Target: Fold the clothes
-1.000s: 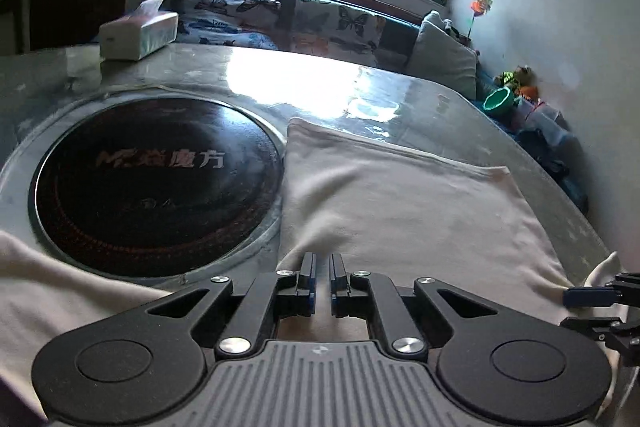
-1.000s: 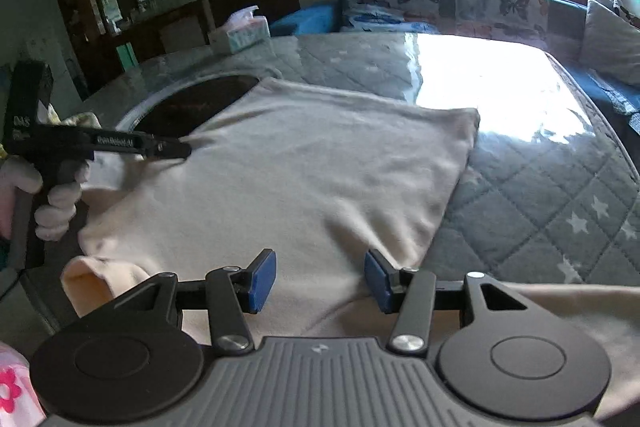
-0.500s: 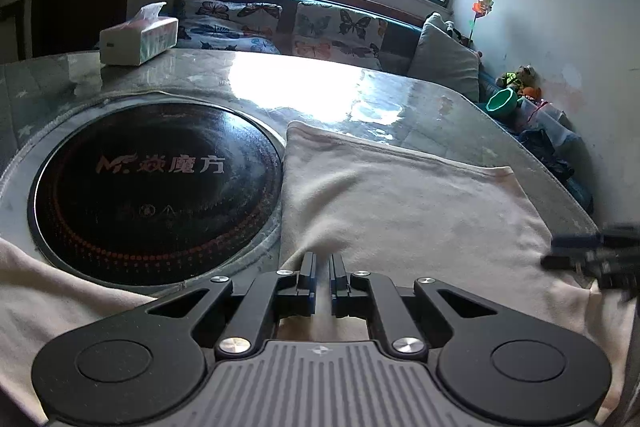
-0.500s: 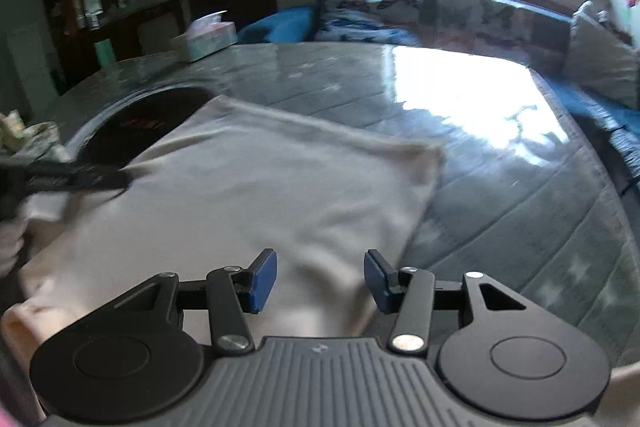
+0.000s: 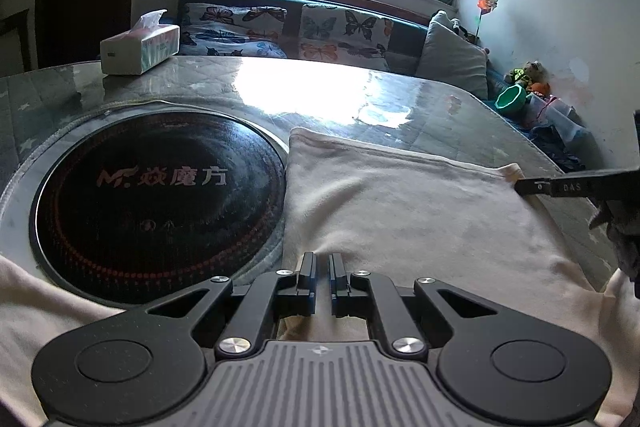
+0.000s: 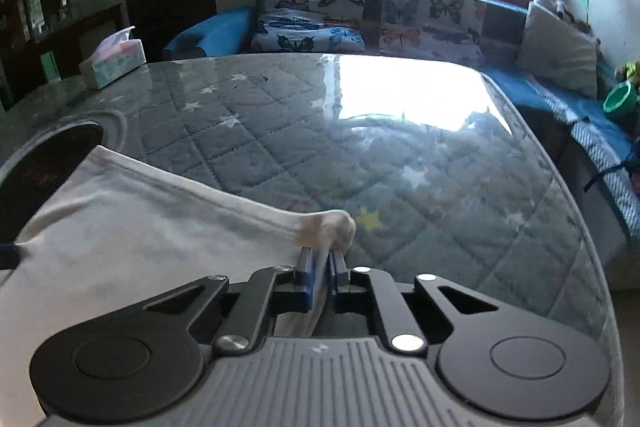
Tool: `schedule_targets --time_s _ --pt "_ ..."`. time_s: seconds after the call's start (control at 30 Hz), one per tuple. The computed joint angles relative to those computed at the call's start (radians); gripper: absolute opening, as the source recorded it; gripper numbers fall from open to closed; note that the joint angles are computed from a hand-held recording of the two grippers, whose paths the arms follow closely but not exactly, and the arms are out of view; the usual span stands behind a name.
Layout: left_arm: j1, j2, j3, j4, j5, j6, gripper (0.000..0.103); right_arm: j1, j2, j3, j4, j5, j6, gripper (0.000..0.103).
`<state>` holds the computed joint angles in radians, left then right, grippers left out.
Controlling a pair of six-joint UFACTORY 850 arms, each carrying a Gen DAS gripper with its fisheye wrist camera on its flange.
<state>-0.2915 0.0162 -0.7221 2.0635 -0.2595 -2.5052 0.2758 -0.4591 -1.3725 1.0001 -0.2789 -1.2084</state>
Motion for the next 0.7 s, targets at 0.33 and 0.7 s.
schedule_targets --time_s 0.33,0.7 --pt "0.009 -0.059 -0.063 -0.109 -0.016 0.122 0.011 0.025 -0.085 -0.123 -0.104 0.034 0.032 0.013" --pt "-0.070 0.021 -0.007 0.095 0.056 0.028 0.015 0.013 0.183 0.186 0.110 -0.238 -0.379 0.016"
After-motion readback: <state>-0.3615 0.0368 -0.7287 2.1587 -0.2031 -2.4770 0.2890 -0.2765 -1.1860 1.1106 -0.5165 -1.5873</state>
